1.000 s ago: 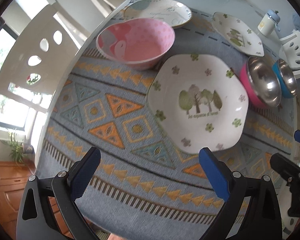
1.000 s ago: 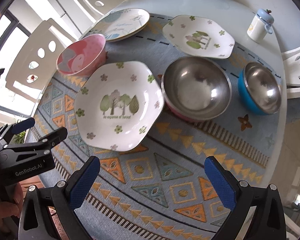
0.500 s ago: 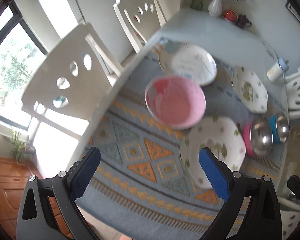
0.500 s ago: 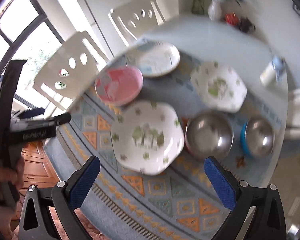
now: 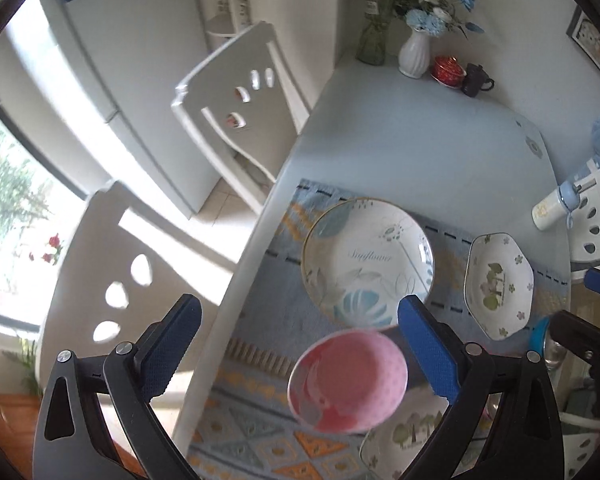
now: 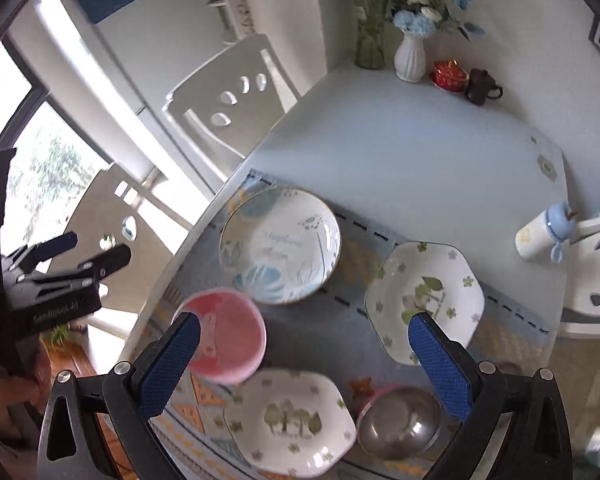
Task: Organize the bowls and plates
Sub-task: 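Move both grippers toward the round gold-rimmed Sunflower plate, then close the right gripper on the Sunflower plate rim while the left gripper grips the rim too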
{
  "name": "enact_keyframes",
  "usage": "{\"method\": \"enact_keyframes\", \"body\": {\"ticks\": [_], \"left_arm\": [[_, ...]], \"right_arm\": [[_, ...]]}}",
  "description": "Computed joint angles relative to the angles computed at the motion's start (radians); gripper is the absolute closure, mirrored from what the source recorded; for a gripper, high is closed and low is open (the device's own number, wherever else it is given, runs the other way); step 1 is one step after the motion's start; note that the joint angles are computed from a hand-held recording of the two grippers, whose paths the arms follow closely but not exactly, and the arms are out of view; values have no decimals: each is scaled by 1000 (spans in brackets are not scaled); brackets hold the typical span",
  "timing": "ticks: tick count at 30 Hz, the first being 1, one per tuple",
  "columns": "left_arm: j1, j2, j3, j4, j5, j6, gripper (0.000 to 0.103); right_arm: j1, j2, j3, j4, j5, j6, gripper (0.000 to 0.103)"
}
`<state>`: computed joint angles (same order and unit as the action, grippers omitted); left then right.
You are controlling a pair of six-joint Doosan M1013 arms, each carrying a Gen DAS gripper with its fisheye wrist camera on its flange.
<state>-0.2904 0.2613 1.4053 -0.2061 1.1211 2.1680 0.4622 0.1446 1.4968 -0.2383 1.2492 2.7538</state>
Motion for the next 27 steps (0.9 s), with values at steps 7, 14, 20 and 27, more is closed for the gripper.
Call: {"method": "enact_keyframes", "body": {"ticks": [7,14,20,27], "left_arm": [[-46,121,-44,3,26,17,4],[-68,212,-65,50,55,-2,4],[-70,259,-77,97,82,-19,4],[-76,273,-58,146,74,-12,4]], "right_arm": [[-109,49,66,112,-61,-8,0],[-169,91,142,227,-151,-3,0],[-191,155,161,350,-219,-95,0],[-193,215,144,363,-203,-170,0]]}}
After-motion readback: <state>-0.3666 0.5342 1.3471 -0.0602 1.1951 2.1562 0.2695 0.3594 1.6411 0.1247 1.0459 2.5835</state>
